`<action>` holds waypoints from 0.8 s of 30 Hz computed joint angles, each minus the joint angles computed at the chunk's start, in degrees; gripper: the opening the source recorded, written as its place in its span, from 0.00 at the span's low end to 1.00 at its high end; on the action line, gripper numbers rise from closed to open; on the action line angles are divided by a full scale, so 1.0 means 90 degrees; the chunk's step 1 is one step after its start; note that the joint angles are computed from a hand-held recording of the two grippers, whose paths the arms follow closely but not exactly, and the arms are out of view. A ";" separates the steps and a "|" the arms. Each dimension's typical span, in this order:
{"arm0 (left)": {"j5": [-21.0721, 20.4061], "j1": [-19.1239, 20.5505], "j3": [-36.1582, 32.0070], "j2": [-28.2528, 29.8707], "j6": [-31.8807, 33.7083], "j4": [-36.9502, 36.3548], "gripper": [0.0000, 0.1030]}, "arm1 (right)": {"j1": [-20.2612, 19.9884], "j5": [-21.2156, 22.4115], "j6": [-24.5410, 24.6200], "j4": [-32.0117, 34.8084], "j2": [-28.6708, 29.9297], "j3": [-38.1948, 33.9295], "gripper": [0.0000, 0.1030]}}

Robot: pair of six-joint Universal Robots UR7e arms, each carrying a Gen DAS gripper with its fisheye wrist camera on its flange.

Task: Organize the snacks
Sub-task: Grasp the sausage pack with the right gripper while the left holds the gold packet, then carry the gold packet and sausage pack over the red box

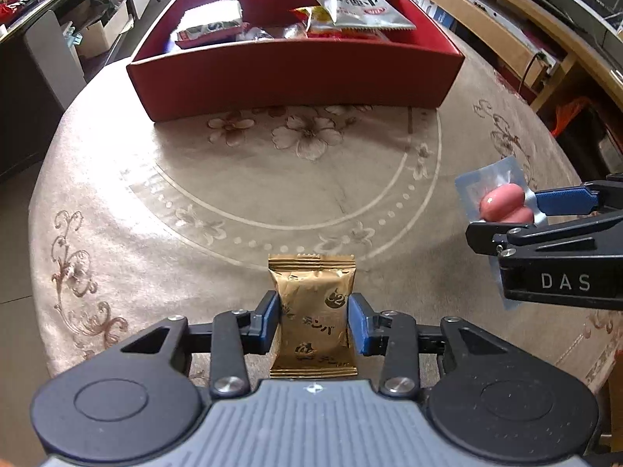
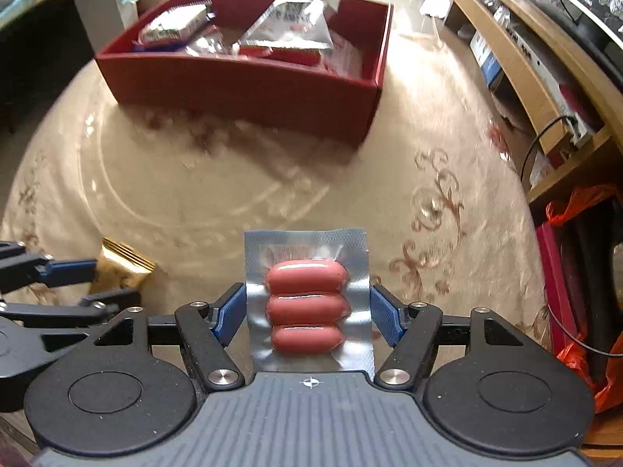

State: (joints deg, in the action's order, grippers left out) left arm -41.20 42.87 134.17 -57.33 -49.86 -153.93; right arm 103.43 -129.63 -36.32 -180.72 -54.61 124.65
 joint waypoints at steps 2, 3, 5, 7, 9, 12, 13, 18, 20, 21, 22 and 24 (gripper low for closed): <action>0.0016 0.0004 0.0016 -0.0007 0.0047 -0.0073 0.33 | 0.0023 0.0030 -0.0023 -0.0014 0.0008 0.0005 0.72; 0.0042 0.0003 0.0018 -0.0009 0.0042 -0.0086 0.33 | 0.0033 0.0054 -0.0018 -0.0015 0.0017 -0.0009 0.72; 0.0094 0.0022 -0.0018 0.0016 0.0024 -0.0073 0.33 | 0.0042 0.0089 -0.0012 -0.0009 0.0028 -0.0043 0.72; 0.0132 0.0078 -0.0087 0.0085 0.0031 -0.0038 0.33 | 0.0049 0.0064 -0.0010 -0.0061 0.0040 -0.0046 0.72; 0.0121 0.0170 -0.0178 0.0183 0.0030 -0.0033 0.34 | 0.0061 0.0055 0.0044 -0.0027 0.0017 -0.0043 0.72; 0.0259 0.0224 -0.0293 0.0319 -0.0029 -0.0031 0.38 | 0.0039 0.0074 0.0070 0.0007 0.0004 -0.0066 0.72; 0.0312 0.0233 -0.0338 0.0362 -0.0039 -0.0010 0.40 | 0.0034 0.0082 0.0080 0.0012 -0.0001 -0.0076 0.72; 0.0512 0.0192 -0.0509 0.0652 -0.0018 0.0057 0.58 | 0.0021 0.0121 0.0135 0.0056 -0.0039 -0.0127 0.72; 0.0655 0.0168 -0.0566 0.0764 -0.0064 0.0134 0.61 | 0.0029 0.0151 0.0114 0.0044 -0.0077 -0.0109 0.72; 0.0668 0.0152 -0.0537 0.0757 -0.0081 0.0107 0.60 | 0.0036 0.0149 0.0090 0.0027 -0.0086 -0.0103 0.72; 0.0691 0.0129 -0.0508 0.0742 -0.0117 0.0130 0.54 | 0.0045 0.0140 0.0055 -0.0012 -0.0089 -0.0096 0.72; 0.0651 0.0083 -0.0438 0.0604 -0.0328 0.0329 0.38 | 0.0070 0.0137 0.0000 -0.0095 -0.0110 -0.0081 0.72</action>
